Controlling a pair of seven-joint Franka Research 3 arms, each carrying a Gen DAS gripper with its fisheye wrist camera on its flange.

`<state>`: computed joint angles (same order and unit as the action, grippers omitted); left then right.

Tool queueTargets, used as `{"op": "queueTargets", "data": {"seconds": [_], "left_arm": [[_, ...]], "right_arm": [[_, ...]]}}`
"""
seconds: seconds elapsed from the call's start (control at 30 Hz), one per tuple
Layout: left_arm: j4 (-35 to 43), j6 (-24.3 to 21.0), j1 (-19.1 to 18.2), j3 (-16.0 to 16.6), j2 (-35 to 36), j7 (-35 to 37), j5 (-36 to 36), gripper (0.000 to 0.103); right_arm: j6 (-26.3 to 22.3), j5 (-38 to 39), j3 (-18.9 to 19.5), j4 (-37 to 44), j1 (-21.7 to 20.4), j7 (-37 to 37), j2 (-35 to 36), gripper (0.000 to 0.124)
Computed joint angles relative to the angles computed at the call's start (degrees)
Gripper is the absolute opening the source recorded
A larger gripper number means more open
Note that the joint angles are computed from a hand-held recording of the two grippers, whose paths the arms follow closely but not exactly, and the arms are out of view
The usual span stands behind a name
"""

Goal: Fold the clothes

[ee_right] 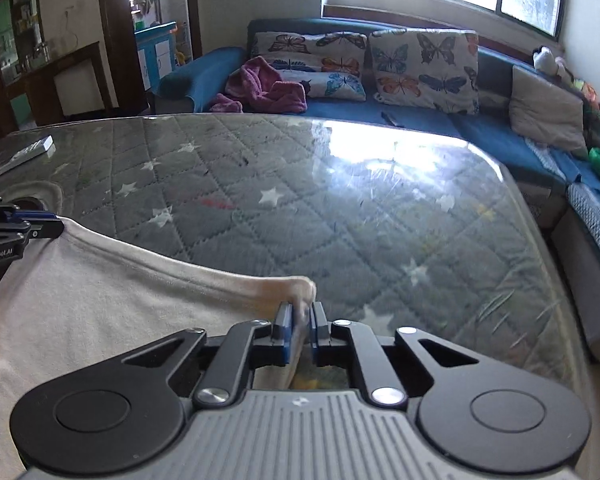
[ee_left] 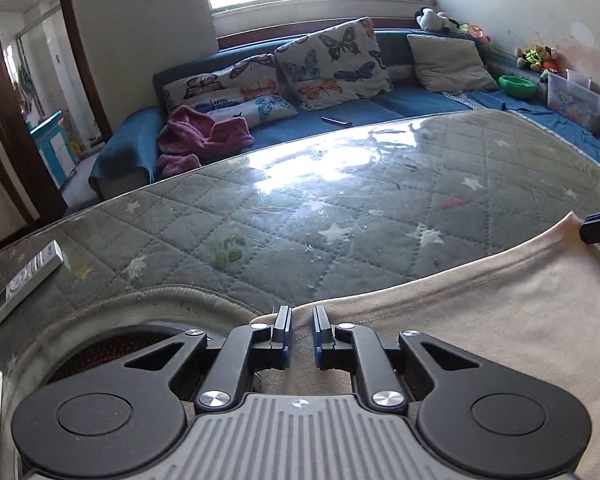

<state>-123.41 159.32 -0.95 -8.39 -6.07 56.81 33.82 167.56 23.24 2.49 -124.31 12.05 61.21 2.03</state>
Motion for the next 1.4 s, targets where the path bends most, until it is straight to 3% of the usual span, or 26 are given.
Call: {"op": "queueTargets", "data": {"seconds": [0.2,0.27,0.37,0.57,0.83,0.93,1.1,1.27,1.4], "left_arm": [[-7.8,1.5,-4.1,1.5,-8.2,10.7,-11.5,0.014],[-11.0,1.6,-6.5,2.4,-11.7,15.1,-16.0,0.014],[-15.4,0.6,-10.7,3.7,-17.1,21.1,-21.8,0.014],[-22.4,-0.3,-18.0,4.6,-25.6,27.9,-29.5,0.014],[-27.8,2.5,-22.9,3.4,-28.8,31.6,-30.1,0.015],[-28.9,3.2,-22.5,2.6,-29.1,32.1,-29.0,0.015],[-28.7,2.5,-23.1,2.8,-29.8,32.1,-29.4,0.015],[-27.9,5.2,-24.4,3.3,-29.1,31.6,-30.2,0.016],[-26.8,6.8,-26.9,4.5,-26.8,32.0,-32.0,0.017]], "right_arm": [[-3.5,9.9,-1.0,-5.5,1.1,-11.2,-8.6,0.013],[-6.7,12.0,-2.1,-9.4,2.4,-15.1,-14.0,0.014],[-10.7,11.6,-3.0,-15.0,3.7,-18.3,-21.6,0.021],[-16.2,11.5,-3.9,-24.9,7.2,-21.4,-34.2,0.021],[-17.6,11.5,-3.1,-34.8,9.5,-19.9,-44.3,0.021],[-18.0,11.0,-3.2,-37.5,9.4,-17.7,-48.0,0.021],[-15.9,10.2,-4.3,-38.6,6.4,-13.5,-52.0,0.022],[-5.5,5.3,-1.9,-38.9,-3.9,-3.9,-49.1,0.029],[-1.0,0.8,-0.5,-37.7,-12.5,3.8,-43.5,0.029]]}}
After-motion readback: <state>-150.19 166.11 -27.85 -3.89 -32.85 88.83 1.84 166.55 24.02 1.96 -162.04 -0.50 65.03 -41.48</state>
